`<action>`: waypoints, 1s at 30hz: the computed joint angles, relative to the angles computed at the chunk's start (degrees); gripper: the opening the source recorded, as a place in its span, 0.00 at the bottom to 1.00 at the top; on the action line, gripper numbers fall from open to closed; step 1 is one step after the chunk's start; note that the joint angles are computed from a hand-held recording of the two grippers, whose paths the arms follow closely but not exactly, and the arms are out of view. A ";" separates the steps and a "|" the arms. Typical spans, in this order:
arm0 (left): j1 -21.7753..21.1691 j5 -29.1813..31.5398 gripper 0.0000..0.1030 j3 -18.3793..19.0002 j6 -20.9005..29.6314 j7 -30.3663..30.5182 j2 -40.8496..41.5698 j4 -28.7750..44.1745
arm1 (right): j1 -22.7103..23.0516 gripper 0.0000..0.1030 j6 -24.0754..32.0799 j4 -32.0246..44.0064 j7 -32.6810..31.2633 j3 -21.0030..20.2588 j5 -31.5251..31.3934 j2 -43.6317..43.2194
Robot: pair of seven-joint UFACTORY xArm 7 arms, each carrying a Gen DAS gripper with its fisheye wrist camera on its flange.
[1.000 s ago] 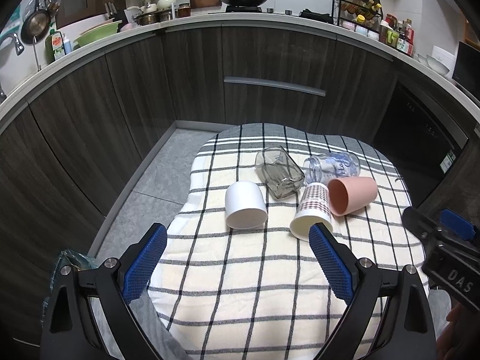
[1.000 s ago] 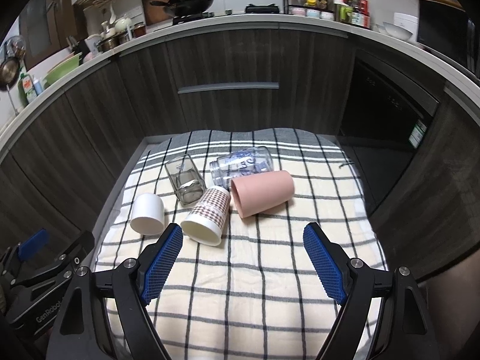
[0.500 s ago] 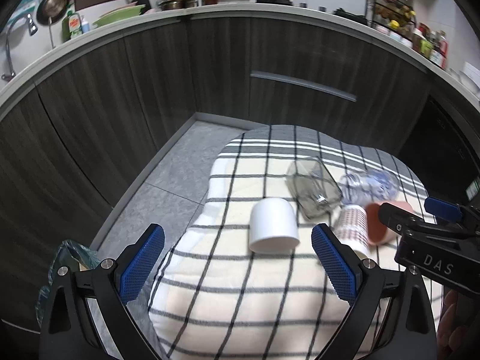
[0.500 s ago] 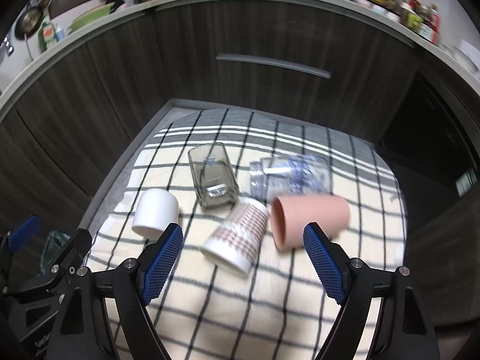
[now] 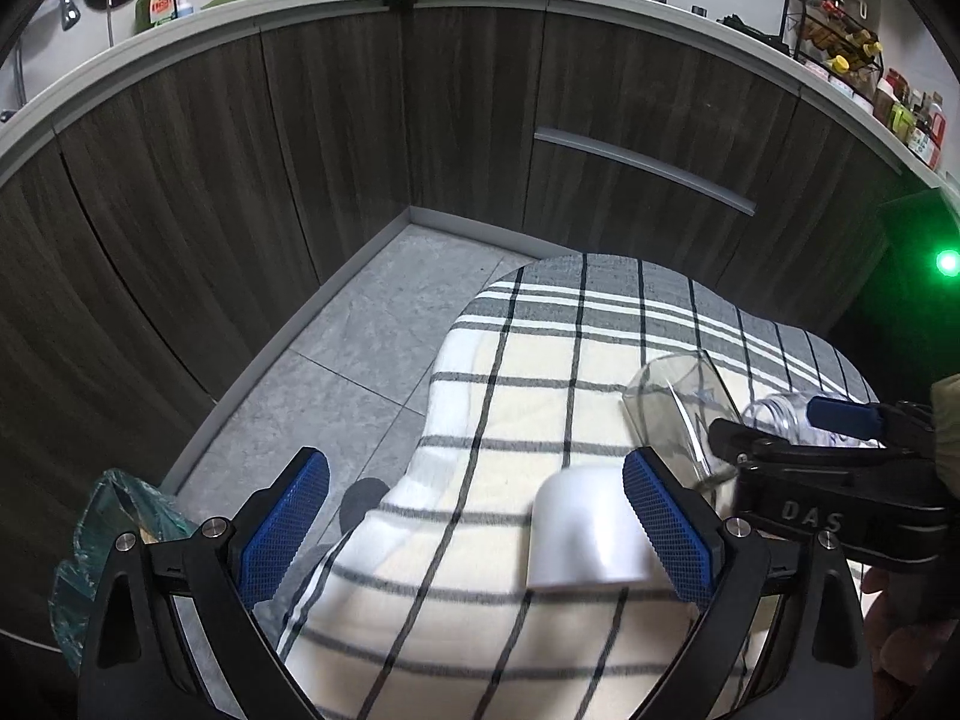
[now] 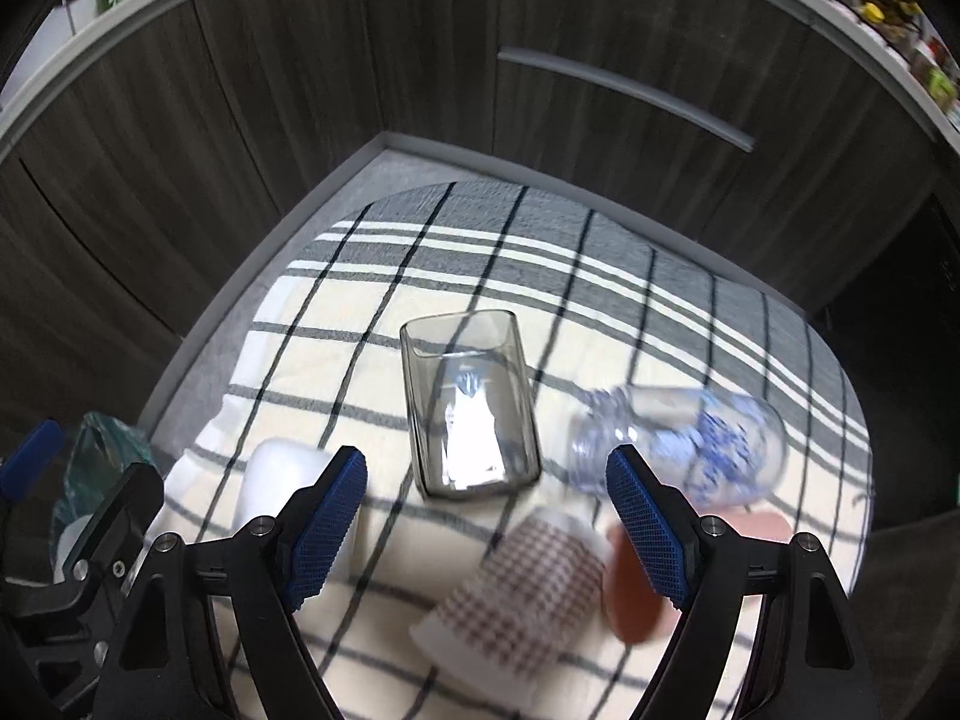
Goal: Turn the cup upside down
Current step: 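Move the right gripper to the tinted glass cup and close on it, then lift the glass cup with the right gripper, set it down, open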
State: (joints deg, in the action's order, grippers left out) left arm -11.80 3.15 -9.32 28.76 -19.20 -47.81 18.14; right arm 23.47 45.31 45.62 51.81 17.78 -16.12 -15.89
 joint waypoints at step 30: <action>-0.26 -1.66 0.97 2.63 -4.20 3.49 6.81 1.70 | -0.10 0.67 -7.35 2.44 -4.83 -5.50 6.03 11.71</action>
State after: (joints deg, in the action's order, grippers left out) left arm -12.06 1.48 -6.70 24.55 -15.72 -41.00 19.83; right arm 23.37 37.96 48.06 46.97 12.28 -10.09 -4.18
